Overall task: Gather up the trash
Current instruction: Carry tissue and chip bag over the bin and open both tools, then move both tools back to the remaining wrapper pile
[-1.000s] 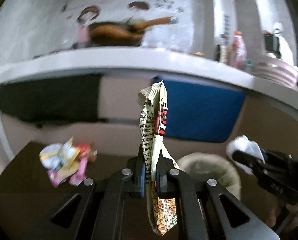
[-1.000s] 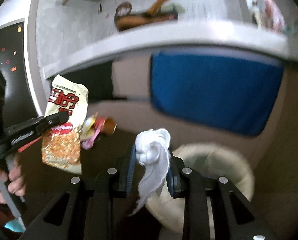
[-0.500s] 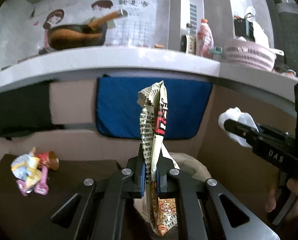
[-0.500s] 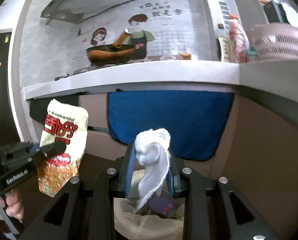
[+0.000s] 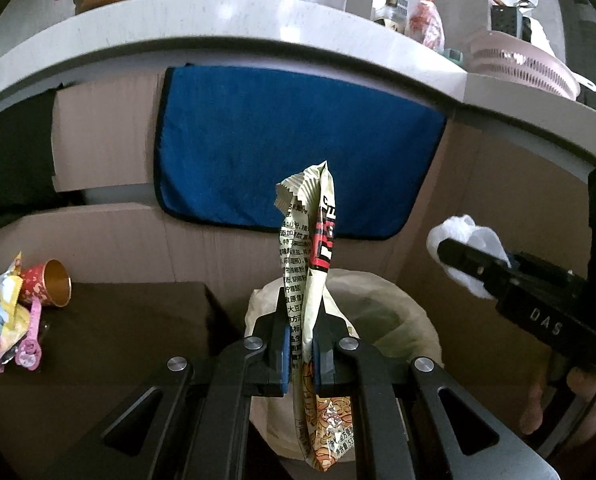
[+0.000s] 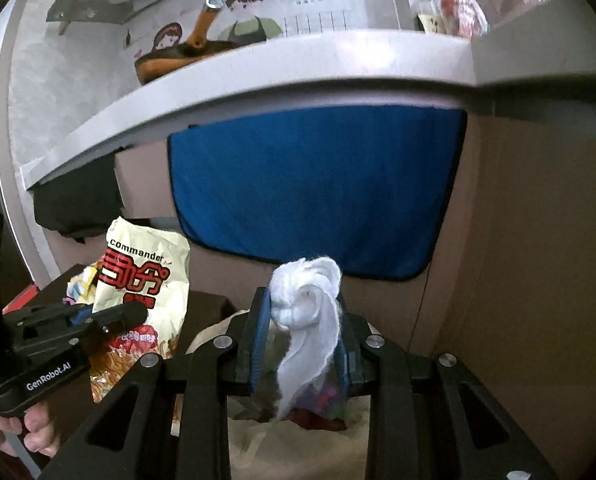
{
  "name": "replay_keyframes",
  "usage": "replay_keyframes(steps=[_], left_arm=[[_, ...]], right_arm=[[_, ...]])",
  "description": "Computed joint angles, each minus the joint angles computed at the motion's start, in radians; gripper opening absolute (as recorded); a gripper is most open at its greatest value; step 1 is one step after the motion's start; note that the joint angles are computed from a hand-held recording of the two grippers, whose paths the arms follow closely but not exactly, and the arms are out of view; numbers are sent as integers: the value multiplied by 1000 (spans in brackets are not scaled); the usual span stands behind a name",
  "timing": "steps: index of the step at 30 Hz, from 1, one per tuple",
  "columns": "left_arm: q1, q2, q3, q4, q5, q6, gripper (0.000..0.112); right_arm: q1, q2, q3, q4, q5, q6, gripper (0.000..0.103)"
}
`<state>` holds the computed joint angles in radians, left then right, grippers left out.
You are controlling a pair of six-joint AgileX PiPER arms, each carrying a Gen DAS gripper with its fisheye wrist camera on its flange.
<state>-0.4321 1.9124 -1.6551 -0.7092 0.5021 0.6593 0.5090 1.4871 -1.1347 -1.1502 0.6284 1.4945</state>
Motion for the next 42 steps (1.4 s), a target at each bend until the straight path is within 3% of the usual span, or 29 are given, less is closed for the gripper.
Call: replay_keyframes(steps=[10,13,15,16,23,34,42], left_arm=[[6,116,-118,8,62,-37,8],[19,179,-204,-30,139,-28,22],[36,232,-283,-46,216,-56,48],[45,241,-289,-73,223,-52,48],[73,247,-308,-74,238,-88,49],[227,124,-95,-27,206,-68,49],[469,27,78,-82,87,-10,49]], right_arm=[[-76,85,-6,34,-94,6,27],[-92,93,-2,34,-115,15,31],[-109,98,-2,50,-126,15,49],[-115,95,11,31,-138,47,57],[-133,100,37,22,-160,107,57],[-79,115,31,34,-153,117,57],[10,168,-51,40,-160,112,57]])
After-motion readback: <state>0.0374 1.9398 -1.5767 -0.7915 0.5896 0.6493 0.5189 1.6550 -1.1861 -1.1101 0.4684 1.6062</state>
